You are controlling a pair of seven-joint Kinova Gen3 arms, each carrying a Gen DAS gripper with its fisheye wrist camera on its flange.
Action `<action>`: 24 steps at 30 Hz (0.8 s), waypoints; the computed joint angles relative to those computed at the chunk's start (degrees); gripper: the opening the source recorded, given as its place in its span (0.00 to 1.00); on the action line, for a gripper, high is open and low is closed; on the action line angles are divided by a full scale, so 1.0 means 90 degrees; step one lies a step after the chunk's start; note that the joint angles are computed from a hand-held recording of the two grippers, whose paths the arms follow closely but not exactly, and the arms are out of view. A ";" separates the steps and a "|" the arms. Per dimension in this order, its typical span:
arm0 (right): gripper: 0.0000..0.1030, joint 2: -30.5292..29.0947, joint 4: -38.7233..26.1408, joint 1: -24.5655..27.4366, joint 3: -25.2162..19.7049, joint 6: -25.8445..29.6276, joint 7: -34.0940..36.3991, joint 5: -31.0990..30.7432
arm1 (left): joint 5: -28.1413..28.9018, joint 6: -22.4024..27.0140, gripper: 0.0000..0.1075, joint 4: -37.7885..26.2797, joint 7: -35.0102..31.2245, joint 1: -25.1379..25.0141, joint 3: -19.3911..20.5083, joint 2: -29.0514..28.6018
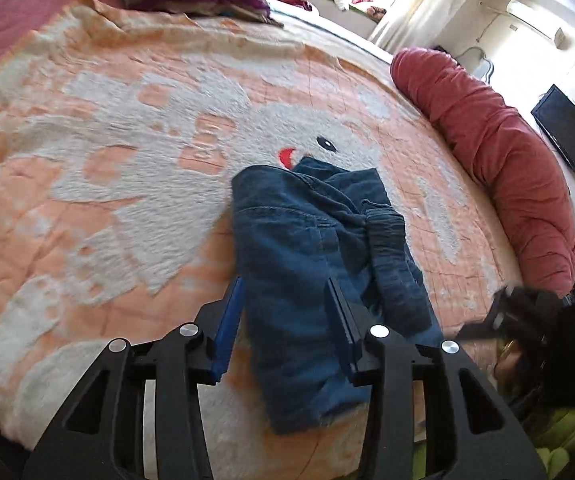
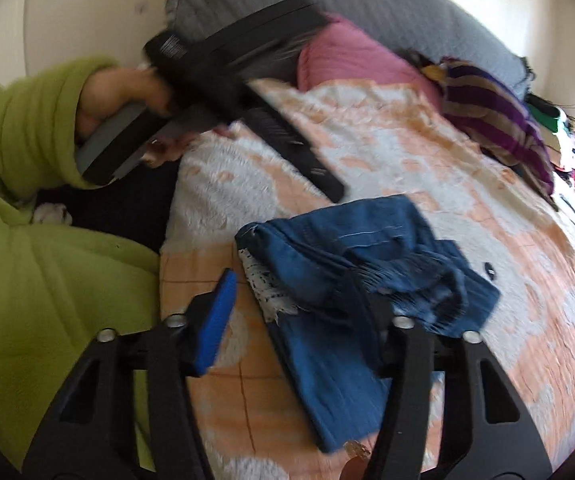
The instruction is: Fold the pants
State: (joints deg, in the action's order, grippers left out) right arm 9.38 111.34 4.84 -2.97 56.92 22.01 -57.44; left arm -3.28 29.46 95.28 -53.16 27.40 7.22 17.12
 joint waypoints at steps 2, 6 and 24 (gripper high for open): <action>0.39 0.0035 -0.0011 -0.0179 -0.0102 -0.0290 -0.0002 0.0077 | 0.0047 0.0222 0.36 -0.0296 -0.0116 -0.0056 0.0046 0.0247; 0.36 0.0210 -0.0095 -0.0676 -0.0063 -0.0847 -0.0099 0.0262 | -0.0065 0.0557 0.36 -0.0751 -0.0175 0.0051 -0.0053 0.0618; 0.15 0.0371 -0.0241 0.0070 -0.0278 0.0221 -0.0623 0.0660 | -0.0979 -0.0015 0.38 -0.0337 0.0868 0.0862 -0.0694 0.0507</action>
State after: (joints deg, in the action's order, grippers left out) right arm 12.72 109.17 5.48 -5.48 58.91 16.40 -51.51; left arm -12.10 29.33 92.25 -45.35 35.16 0.98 21.69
